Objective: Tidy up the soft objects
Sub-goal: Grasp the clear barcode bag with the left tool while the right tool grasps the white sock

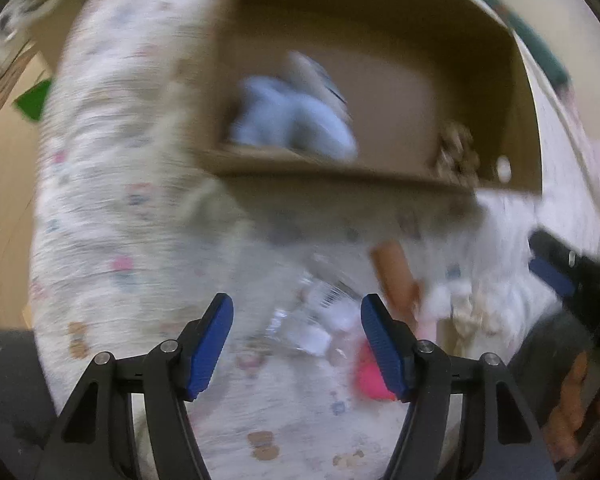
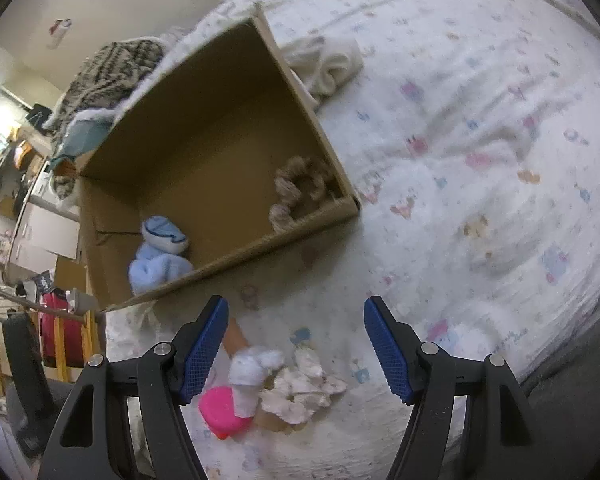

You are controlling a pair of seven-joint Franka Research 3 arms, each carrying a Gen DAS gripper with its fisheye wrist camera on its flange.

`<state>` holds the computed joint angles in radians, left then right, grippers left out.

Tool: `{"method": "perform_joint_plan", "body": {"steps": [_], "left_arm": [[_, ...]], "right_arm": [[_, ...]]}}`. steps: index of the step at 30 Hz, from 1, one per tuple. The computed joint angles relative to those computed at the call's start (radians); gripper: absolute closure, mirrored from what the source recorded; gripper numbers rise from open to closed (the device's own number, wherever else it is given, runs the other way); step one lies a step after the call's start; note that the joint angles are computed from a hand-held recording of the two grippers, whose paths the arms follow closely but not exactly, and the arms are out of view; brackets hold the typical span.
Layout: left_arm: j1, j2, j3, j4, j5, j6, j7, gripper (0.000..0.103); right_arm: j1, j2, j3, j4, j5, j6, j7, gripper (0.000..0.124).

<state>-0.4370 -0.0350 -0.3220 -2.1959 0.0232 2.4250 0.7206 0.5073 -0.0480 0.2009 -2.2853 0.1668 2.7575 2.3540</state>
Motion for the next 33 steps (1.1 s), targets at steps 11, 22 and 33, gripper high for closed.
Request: {"method": "perform_joint_plan", "body": {"steps": [11, 22, 33], "left_arm": [[-0.026, 0.137, -0.018, 0.106, 0.096, -0.081, -0.003, 0.041], [-0.013, 0.141, -0.02, 0.088, 0.018, -0.034, 0.06, 0.07], [-0.009, 0.055, -0.011, 0.021, 0.012, 0.032, -0.003, 0.08]], "right_arm": [[0.02, 0.075, -0.006, 0.055, 0.421, -0.165, -0.291, 0.05], [0.033, 0.095, 0.001, 0.085, 0.361, -0.19, -0.239, 0.068], [0.035, 0.032, 0.001, 0.028, 0.203, -0.091, -0.156, 0.11]]}}
